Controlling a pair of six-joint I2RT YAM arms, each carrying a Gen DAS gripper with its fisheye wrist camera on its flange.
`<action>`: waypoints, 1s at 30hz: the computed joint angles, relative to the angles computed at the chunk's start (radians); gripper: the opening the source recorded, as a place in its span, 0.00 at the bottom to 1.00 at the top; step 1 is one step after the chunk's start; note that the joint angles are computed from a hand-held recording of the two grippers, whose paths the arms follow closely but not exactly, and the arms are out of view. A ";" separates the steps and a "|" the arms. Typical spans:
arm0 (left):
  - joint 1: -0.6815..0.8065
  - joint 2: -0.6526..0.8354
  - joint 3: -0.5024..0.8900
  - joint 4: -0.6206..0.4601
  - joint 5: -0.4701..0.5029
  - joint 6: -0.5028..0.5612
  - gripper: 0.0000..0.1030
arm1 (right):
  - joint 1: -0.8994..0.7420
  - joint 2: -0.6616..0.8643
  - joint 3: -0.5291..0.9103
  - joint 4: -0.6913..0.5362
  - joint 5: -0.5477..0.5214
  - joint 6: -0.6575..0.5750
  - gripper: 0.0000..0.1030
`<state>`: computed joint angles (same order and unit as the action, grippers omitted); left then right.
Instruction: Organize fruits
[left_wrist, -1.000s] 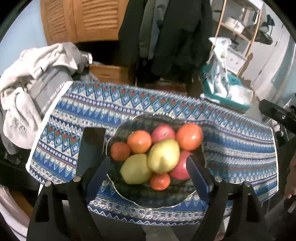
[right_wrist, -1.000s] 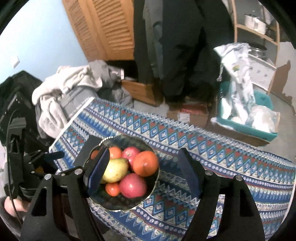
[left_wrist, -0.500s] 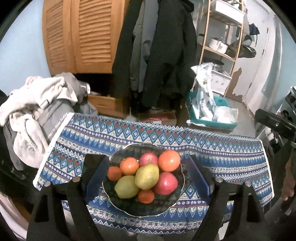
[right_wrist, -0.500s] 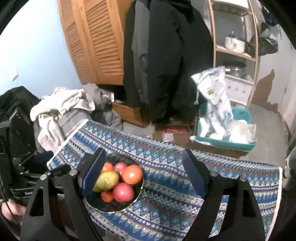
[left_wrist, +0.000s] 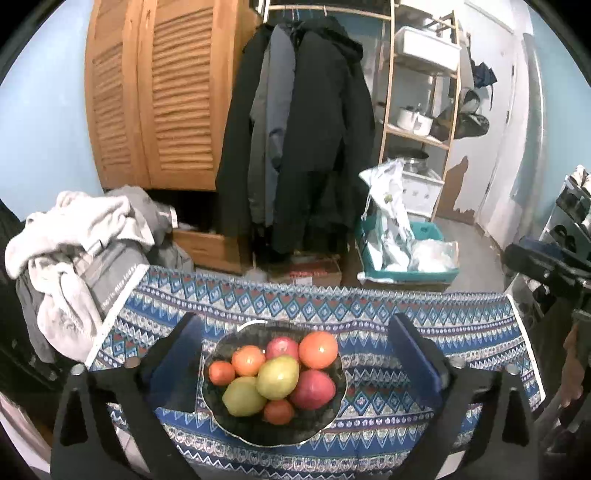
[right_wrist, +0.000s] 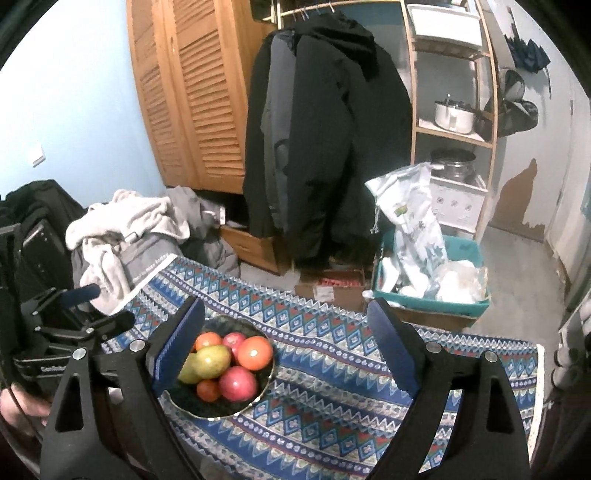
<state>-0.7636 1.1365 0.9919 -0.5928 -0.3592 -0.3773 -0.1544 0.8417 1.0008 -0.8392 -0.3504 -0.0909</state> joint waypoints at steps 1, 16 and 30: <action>-0.009 -0.004 0.001 0.003 -0.012 0.000 0.99 | -0.005 -0.006 0.001 -0.004 -0.001 -0.004 0.87; -0.073 0.013 0.032 0.002 -0.080 -0.039 0.99 | -0.170 -0.027 0.005 -0.045 -0.117 -0.087 0.87; -0.096 0.027 0.050 0.004 -0.108 -0.045 0.99 | -0.254 -0.022 -0.012 -0.063 -0.174 -0.138 0.87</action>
